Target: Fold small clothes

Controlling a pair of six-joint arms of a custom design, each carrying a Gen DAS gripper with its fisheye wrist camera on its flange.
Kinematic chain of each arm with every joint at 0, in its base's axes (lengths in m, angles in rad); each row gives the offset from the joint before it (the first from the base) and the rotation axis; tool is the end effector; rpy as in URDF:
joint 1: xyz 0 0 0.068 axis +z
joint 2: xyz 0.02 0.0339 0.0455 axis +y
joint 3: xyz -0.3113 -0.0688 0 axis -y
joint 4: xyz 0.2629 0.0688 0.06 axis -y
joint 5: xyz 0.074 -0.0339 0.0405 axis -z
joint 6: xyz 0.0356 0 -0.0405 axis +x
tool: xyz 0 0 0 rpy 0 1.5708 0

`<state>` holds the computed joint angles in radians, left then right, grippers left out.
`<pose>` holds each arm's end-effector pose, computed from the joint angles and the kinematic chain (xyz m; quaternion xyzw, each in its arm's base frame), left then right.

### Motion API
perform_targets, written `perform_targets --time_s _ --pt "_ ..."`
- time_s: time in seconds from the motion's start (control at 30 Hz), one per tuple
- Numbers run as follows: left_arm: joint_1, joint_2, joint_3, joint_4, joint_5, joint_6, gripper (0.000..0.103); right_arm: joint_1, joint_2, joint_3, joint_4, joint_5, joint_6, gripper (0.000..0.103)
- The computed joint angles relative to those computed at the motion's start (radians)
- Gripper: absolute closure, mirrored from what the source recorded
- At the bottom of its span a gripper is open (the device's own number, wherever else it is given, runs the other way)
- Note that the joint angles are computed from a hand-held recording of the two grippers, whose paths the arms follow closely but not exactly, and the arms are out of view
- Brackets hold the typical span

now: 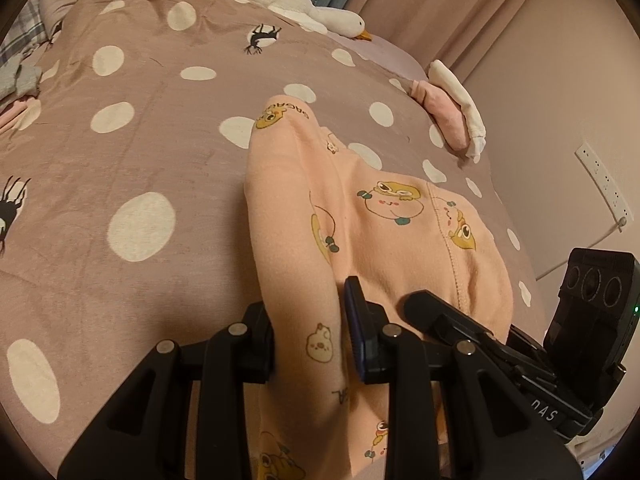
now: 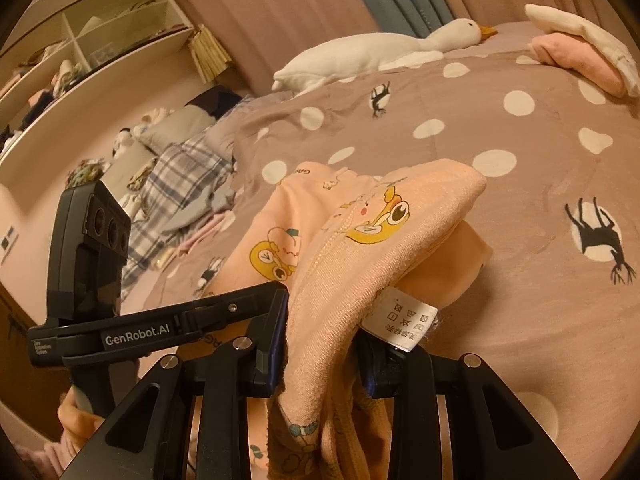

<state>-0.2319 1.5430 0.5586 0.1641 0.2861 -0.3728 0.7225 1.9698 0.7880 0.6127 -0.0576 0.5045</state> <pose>0.2707 -0.0743 0.1598 -0.0127 0.9223 -0.2346 0.3068 0.2900 0.2584 0.1208 -0.1091 0.8701 0.2970 0.3779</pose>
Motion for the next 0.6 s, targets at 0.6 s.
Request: perform_targets --time_s 0.6 --pt "0.085 0.012 -0.002 0.001 0.039 0.033 0.076 0.026 0.050 0.080 -0.039 0.000 -0.009 0.071"
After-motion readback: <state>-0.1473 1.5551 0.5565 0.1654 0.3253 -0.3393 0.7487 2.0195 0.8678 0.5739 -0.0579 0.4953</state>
